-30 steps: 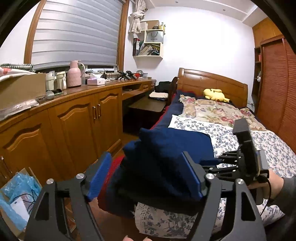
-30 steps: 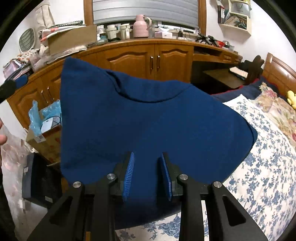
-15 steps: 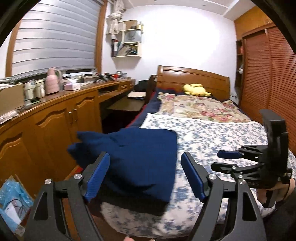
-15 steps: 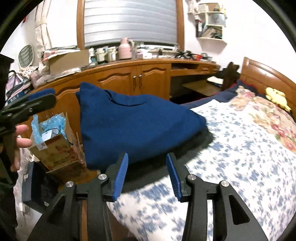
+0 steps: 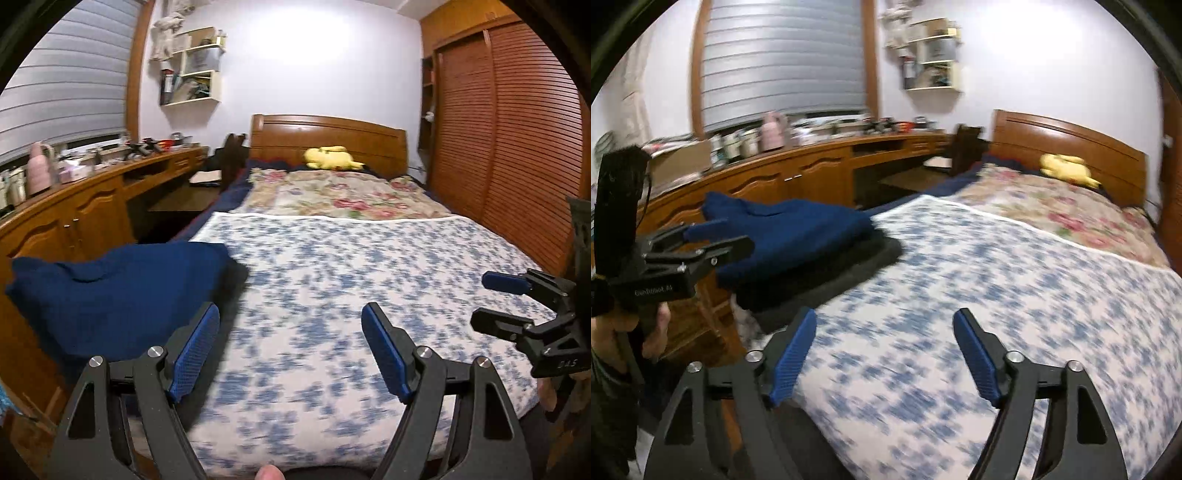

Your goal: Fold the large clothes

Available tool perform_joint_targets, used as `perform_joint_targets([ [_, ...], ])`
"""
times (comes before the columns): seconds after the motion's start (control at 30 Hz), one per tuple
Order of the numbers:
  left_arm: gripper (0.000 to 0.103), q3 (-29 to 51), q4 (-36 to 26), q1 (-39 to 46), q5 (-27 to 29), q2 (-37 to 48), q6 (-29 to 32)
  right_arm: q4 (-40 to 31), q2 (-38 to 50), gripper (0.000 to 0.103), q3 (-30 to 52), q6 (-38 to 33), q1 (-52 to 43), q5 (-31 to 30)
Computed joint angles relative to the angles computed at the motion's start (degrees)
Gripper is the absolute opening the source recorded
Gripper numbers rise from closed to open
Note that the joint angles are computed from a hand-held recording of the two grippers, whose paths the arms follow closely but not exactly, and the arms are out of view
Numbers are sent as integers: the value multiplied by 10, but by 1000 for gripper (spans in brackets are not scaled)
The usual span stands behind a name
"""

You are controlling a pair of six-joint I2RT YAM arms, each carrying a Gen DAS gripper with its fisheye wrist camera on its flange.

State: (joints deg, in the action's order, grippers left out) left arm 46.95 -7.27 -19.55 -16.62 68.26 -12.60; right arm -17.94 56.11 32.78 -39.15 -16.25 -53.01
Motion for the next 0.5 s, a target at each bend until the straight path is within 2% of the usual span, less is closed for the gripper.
perform_joint_targets([
  [0.17,80,46,18,-91,-39,68,-33,-56,-8,85,1,-69,-166,-76],
  [0.3,80,92,11,-148,-75,115,-52,-134,-19,85,5,-138,-281,-129],
  [0.43,80,131,1,-180,-69,145,-80,-245,0,85,27,-258,-394,-181],
  [0.5,80,153,-9,-204,-85,157,-82,-344,37,85,55,-363,-440,-200],
])
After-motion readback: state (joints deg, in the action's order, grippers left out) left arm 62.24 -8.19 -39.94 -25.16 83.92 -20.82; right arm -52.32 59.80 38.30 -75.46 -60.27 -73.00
